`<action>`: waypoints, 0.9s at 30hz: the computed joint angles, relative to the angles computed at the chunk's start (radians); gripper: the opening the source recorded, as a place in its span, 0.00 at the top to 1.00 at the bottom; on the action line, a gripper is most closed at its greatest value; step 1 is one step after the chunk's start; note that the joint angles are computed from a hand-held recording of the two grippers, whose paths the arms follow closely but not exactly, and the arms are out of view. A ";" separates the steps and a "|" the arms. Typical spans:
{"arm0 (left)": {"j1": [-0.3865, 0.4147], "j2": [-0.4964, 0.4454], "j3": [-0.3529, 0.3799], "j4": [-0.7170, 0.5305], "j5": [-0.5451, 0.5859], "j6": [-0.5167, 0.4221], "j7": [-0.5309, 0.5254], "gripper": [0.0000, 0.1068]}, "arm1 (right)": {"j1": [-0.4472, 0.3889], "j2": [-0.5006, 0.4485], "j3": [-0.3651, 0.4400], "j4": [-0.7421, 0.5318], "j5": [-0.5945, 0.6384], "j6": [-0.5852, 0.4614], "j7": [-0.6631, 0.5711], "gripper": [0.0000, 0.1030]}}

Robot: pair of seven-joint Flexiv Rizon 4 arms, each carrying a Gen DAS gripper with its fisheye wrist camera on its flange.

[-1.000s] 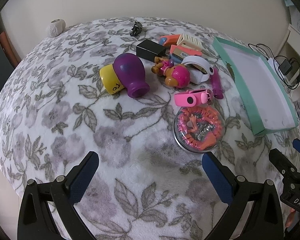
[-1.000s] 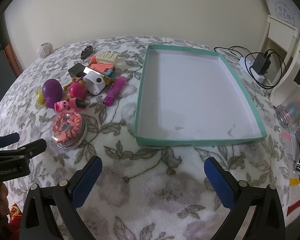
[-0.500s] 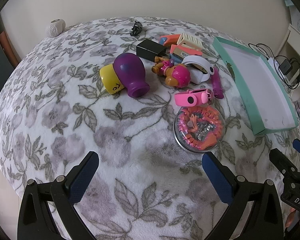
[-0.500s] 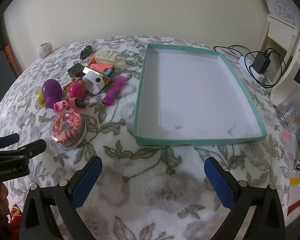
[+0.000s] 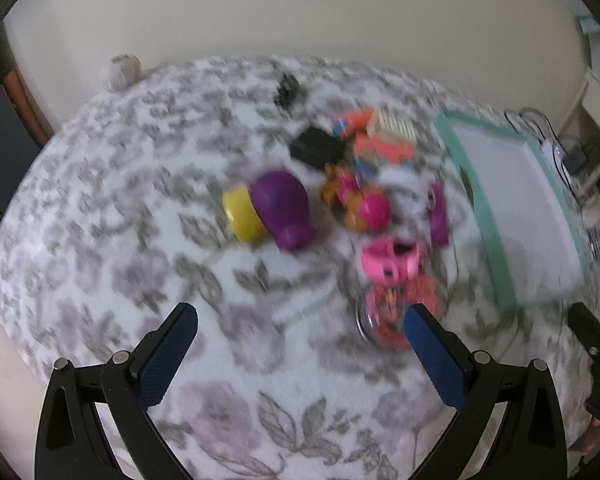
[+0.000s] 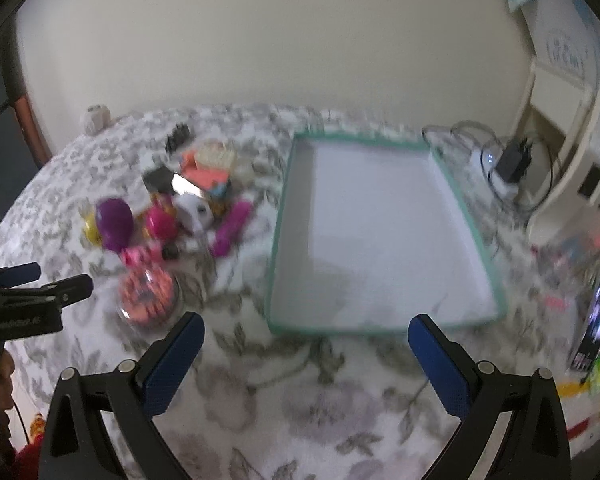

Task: Organize rigid objects
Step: 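Move the right tool to the clear jar while the left tool approaches the pink watch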

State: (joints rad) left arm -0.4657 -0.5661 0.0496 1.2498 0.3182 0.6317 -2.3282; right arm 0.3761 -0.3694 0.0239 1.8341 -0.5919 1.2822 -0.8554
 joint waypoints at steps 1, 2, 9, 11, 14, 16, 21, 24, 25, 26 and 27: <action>0.000 0.001 0.006 -0.016 0.003 -0.009 -0.005 0.04 | -0.013 -0.005 0.022 -0.031 0.031 -0.014 -0.029 0.00; 0.007 0.004 0.007 -0.027 -0.003 -0.009 -0.011 0.04 | -0.023 -0.010 0.042 -0.062 0.065 -0.030 -0.056 0.00; 0.066 0.006 -0.017 -0.051 -0.106 0.060 -0.047 0.04 | -0.008 -0.054 0.081 -0.240 0.193 -0.183 -0.126 0.00; 0.073 -0.003 -0.019 -0.053 -0.134 0.064 -0.067 0.04 | -0.012 -0.076 0.102 -0.282 0.250 -0.219 -0.140 0.00; 0.070 -0.021 -0.008 -0.072 -0.153 0.021 -0.114 0.04 | -0.007 -0.109 0.113 -0.321 0.303 -0.244 -0.150 0.00; 0.071 -0.028 -0.001 -0.075 -0.159 -0.007 -0.150 0.04 | 0.007 -0.130 0.108 -0.339 0.311 -0.266 -0.149 0.00; 0.084 -0.037 0.016 -0.071 -0.177 -0.074 -0.265 0.04 | 0.041 -0.189 0.097 -0.391 0.299 -0.329 -0.182 0.00; 0.086 -0.048 0.018 -0.085 -0.144 -0.076 -0.268 0.04 | 0.042 -0.232 0.116 -0.446 0.325 -0.374 -0.228 0.00; 0.089 -0.058 0.015 -0.099 -0.139 -0.089 -0.257 0.04 | 0.040 -0.244 0.125 -0.463 0.341 -0.386 -0.246 0.00; 0.096 -0.065 0.010 -0.099 -0.143 -0.081 -0.248 0.04 | 0.037 -0.261 0.137 -0.485 0.360 -0.403 -0.266 0.00; 0.109 -0.067 0.001 -0.084 -0.159 -0.057 -0.246 0.04 | 0.039 -0.268 0.141 -0.496 0.373 -0.414 -0.278 0.00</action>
